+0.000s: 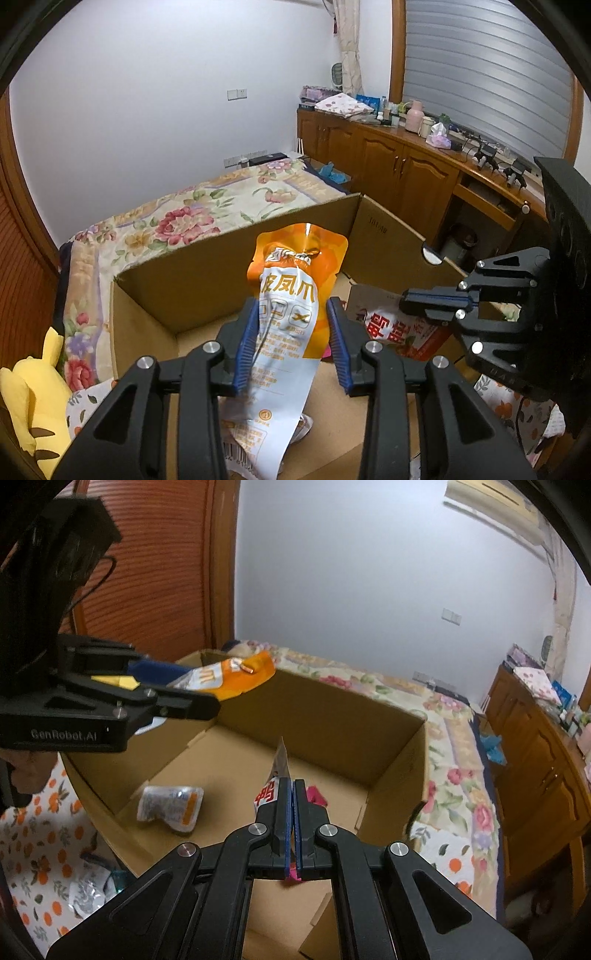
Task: Organize snacks
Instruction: 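Carry both pouches over the box and open the right gripper to drop the duck pouch, then open the left gripper to drop the orange pouch into the box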
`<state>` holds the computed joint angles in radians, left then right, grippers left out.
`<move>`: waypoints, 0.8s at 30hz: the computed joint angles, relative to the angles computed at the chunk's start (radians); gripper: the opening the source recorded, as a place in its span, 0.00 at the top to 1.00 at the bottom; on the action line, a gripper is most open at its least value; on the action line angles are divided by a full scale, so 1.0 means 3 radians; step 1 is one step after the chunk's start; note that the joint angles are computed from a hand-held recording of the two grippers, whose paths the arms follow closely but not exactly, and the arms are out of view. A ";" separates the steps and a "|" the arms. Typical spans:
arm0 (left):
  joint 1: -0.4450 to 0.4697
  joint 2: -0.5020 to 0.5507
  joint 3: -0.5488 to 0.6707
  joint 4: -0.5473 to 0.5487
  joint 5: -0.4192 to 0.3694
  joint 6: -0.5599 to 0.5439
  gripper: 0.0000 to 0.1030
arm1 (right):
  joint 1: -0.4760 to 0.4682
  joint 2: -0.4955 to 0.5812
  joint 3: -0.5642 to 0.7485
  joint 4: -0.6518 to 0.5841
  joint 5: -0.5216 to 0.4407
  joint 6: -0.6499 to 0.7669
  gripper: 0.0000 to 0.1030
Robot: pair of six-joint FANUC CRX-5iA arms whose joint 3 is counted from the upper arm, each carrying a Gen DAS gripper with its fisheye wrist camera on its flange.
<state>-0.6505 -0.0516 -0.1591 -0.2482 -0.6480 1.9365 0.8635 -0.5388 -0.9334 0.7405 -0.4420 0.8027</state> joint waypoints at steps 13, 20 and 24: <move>0.0004 -0.0001 -0.0013 -0.0009 -0.0061 0.0044 0.60 | 0.0064 -0.0029 0.0047 -0.0428 -0.0056 0.0231 0.87; -0.0036 0.0005 0.0006 -0.0074 -0.0102 0.0170 0.57 | 0.0138 -0.0319 -0.0107 -0.0281 -0.0109 -0.0038 0.77; -0.0069 -0.0096 -0.0058 -0.0114 -0.0056 0.0232 0.54 | 0.0217 -0.0484 -0.0196 -0.0129 -0.0205 -0.0259 0.74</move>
<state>-0.6712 -0.0803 -0.1766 -0.2824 -0.6649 2.0060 0.9287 -0.6839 -0.9923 0.7019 -0.5035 0.7249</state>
